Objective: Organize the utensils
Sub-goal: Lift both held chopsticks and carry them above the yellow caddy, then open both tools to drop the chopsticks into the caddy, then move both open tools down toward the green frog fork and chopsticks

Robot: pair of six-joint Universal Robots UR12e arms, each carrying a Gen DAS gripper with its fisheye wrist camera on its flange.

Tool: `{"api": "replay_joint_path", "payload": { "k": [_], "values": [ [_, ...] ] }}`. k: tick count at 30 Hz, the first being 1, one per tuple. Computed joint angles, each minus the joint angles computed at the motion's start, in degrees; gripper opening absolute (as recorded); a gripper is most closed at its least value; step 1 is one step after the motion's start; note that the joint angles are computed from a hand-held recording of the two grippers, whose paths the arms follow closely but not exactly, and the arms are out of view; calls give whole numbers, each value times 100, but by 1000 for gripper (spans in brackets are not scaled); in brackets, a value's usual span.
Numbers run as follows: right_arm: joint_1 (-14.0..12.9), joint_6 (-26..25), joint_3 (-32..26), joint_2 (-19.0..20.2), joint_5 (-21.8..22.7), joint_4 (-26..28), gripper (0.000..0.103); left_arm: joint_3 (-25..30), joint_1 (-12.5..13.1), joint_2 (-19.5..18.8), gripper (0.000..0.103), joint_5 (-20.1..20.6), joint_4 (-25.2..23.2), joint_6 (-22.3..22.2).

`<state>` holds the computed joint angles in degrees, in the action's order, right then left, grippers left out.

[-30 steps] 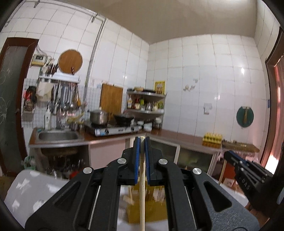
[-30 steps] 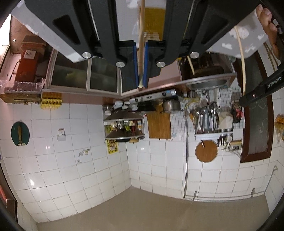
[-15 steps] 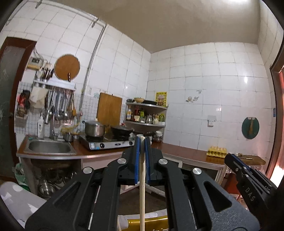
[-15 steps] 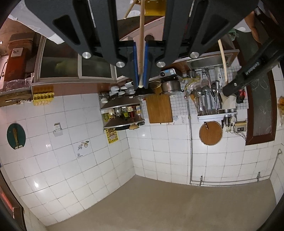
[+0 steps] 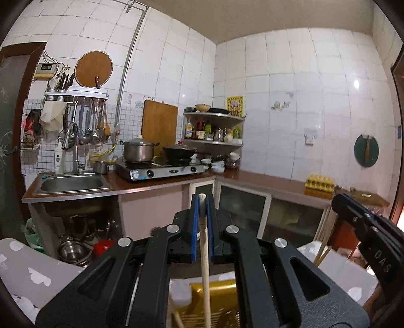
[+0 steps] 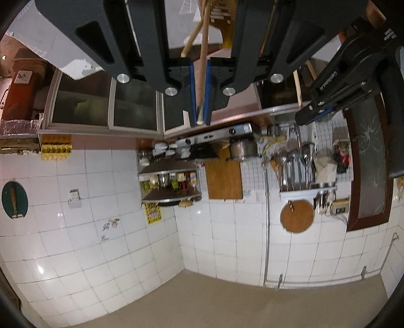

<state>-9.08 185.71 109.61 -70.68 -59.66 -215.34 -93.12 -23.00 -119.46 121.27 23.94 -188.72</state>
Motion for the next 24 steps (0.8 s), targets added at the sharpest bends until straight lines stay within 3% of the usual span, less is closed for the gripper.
{"api": "replay_joint_path", "payload": {
  "k": [5,7,8,9,10,11,13,18,24],
  "values": [
    [-25,-543,116,-132,144,765,7,-241,43,201,7,-26,-300,-223],
    [-30,-778,158,-203,115,1042,8,-409,39,378,14,-63,-375,-251],
    [-16,-887,195,-248,19,1140,11,-476,35,453,21,-58,-390,-288],
    [-23,-999,252,-326,-68,1286,25,-555,30,544,39,-45,-405,-344],
    [-48,-1026,302,-385,-69,1369,49,-648,15,650,61,-12,-429,-407],
    [-74,-1018,358,-449,-81,1431,57,-764,-14,774,69,60,-421,-445],
    [-152,-1053,519,-606,-85,1472,58,-952,-82,961,85,193,-363,-446],
    [-350,-1347,1002,-1066,-95,1648,60,-1431,-231,1388,98,266,-417,-335],
    [-562,-1415,1500,-1473,-102,2194,68,-1967,-398,1779,98,342,-867,-561]
  ]
}}
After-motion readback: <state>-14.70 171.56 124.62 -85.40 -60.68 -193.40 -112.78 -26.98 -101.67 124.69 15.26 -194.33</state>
